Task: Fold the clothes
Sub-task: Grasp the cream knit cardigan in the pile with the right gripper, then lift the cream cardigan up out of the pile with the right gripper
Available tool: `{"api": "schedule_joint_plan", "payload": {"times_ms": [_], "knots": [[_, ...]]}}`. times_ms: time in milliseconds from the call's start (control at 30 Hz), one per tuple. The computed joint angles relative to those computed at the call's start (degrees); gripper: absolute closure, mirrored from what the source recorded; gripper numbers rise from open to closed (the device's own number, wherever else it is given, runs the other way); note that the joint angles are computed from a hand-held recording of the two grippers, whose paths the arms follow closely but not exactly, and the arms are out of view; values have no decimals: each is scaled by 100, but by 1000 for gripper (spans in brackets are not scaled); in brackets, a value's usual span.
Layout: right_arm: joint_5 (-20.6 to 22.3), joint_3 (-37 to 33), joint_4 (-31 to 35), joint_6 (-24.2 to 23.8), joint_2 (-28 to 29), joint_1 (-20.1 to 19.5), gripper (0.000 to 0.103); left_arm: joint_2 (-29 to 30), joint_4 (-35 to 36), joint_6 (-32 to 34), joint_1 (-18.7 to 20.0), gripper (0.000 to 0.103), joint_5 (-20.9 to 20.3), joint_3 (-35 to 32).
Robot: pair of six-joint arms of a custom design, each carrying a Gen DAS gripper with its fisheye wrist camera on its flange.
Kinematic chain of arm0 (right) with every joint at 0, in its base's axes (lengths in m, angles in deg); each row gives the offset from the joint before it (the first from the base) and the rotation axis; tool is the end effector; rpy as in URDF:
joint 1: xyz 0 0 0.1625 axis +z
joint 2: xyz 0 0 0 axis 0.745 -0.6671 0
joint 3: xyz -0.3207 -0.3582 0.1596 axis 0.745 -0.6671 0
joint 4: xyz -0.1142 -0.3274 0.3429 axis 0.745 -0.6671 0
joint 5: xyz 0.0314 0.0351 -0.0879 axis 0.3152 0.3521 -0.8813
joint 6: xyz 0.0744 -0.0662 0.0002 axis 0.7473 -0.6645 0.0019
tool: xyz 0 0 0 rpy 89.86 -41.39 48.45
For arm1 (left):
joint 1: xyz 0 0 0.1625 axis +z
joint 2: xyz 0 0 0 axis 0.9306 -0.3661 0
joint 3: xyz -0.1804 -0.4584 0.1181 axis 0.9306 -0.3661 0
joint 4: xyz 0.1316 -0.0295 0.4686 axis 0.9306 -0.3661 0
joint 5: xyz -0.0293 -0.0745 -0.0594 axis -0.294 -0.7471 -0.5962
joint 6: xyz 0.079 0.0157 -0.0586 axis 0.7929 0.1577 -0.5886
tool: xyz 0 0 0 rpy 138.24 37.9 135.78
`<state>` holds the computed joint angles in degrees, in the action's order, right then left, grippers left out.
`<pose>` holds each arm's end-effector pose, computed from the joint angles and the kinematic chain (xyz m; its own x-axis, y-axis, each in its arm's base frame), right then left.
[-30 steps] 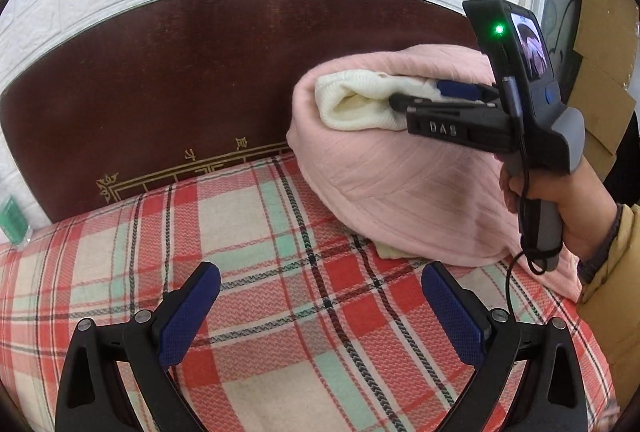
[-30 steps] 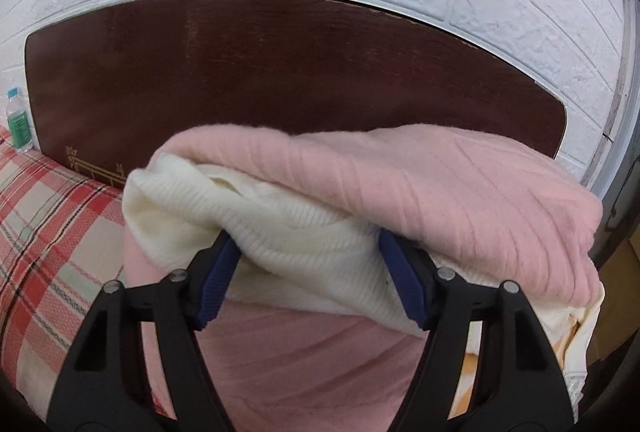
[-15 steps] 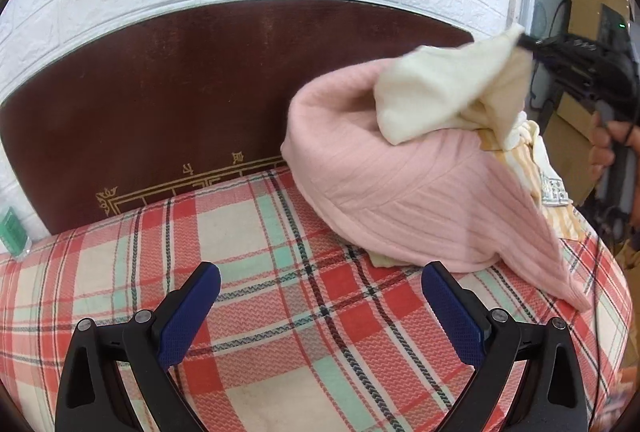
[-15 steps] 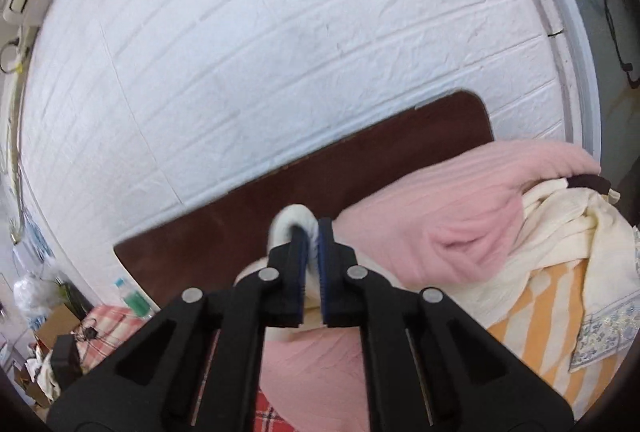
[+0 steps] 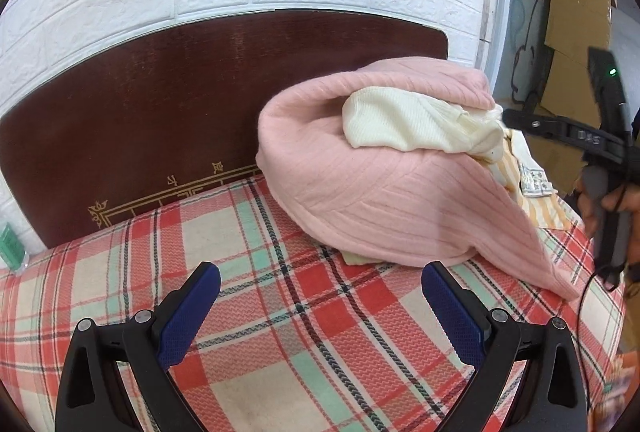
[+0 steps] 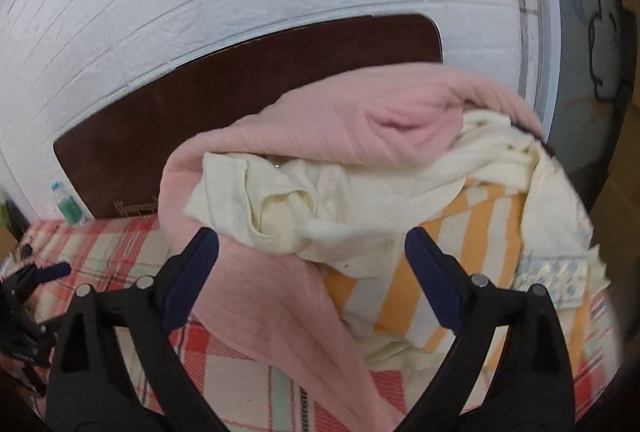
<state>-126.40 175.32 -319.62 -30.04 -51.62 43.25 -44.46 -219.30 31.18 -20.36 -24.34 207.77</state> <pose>0.0833 -0.3784 0.2623 -0.7801 0.4772 0.4046 -0.2416 0.3668 -0.8984 -0.2431 -0.5188 0.0930 -0.4504 0.7935 -0.4093 0.8924 0.4138 -0.1800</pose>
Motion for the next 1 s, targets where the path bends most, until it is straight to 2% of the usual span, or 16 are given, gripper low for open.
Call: {"api": "schedule_joint_plan", "payload": {"times_ms": [100, 233, 333, 367, 400, 433, 500, 533, 667, 833, 1000], "knots": [[560, -80, 42, 290, 12, -369, 8, 10, 40, -20, 3, 1, 50, -19], [491, -498, 277, -59, 340, -373, 8, 66, 85, -48, -1, 1, 117, -25], [286, -888, 426, -539, 678, -313, 8, 128, 135, -48, -15, 1, 173, -27], [120, -1027, 292, -779, 826, -277, 8, 145, 153, -50, -19, 1, 189, -29], [14, -1095, 147, -913, 903, -252, 17, 156, 145, -40, -22, 1, 208, -21], [63, -1052, 114, -881, 851, -271, 41, 162, 139, -30, -21, 1, 222, -15], [161, -966, 51, -815, 743, -311, 68, 175, 141, -17, -9, 1, 236, -14], [210, -924, 21, -782, 689, -332, 76, 182, 160, -29, 2, 1, 245, -24], [431, -576, -270, -584, 353, -363, 81, 220, 159, -42, 40, 1, 259, -66], [863, 68, -1176, -149, -282, -372, 82, 202, 201, -23, 54, 1, 163, -86], [395, 327, -1655, -352, -729, 47, 83, 139, 226, -2, 39, 1, 73, -53]]}}
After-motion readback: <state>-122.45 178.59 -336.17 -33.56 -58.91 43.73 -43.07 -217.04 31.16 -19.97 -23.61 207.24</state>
